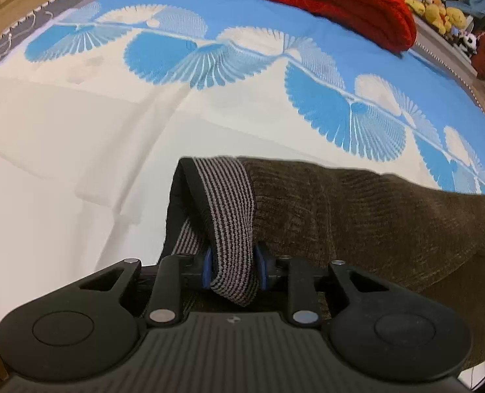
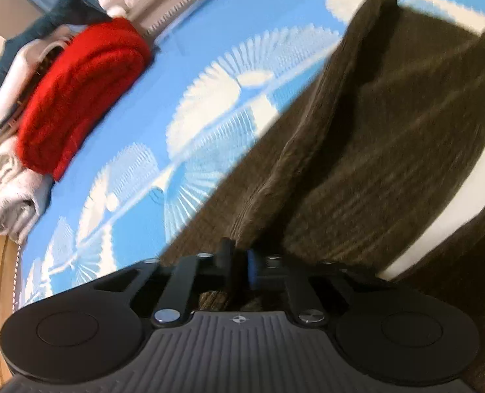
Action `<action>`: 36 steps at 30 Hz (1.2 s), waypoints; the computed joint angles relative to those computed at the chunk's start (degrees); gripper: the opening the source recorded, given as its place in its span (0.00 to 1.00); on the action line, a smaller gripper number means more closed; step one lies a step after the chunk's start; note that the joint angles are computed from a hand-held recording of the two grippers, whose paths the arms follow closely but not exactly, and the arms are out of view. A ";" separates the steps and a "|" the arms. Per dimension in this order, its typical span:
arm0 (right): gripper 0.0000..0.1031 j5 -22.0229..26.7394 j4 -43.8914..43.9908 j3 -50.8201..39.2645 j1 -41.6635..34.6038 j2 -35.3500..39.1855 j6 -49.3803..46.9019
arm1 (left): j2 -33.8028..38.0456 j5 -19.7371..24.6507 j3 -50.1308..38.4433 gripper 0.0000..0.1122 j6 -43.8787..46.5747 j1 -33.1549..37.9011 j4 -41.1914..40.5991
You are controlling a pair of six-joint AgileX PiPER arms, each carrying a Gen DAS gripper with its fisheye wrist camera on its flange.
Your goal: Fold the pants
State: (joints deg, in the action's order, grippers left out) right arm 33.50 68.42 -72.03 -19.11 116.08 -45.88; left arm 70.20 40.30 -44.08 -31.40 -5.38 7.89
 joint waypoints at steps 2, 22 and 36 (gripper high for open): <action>0.06 0.18 1.68 2.35 -0.51 -4.11 -1.93 | -1.68 -0.81 0.48 0.23 -1.68 0.07 1.29; 0.15 15.17 -21.30 32.05 -33.53 -35.39 0.43 | -6.42 7.56 3.71 0.36 -8.03 2.46 6.93; 0.21 12.95 -18.43 4.96 -46.30 -2.61 11.97 | -1.84 9.39 1.34 0.44 -15.91 -3.36 12.33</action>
State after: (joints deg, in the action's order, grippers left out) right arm 46.45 49.99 -67.07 -65.41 113.47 -33.91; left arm 68.36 49.69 -42.74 -47.31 -8.74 20.22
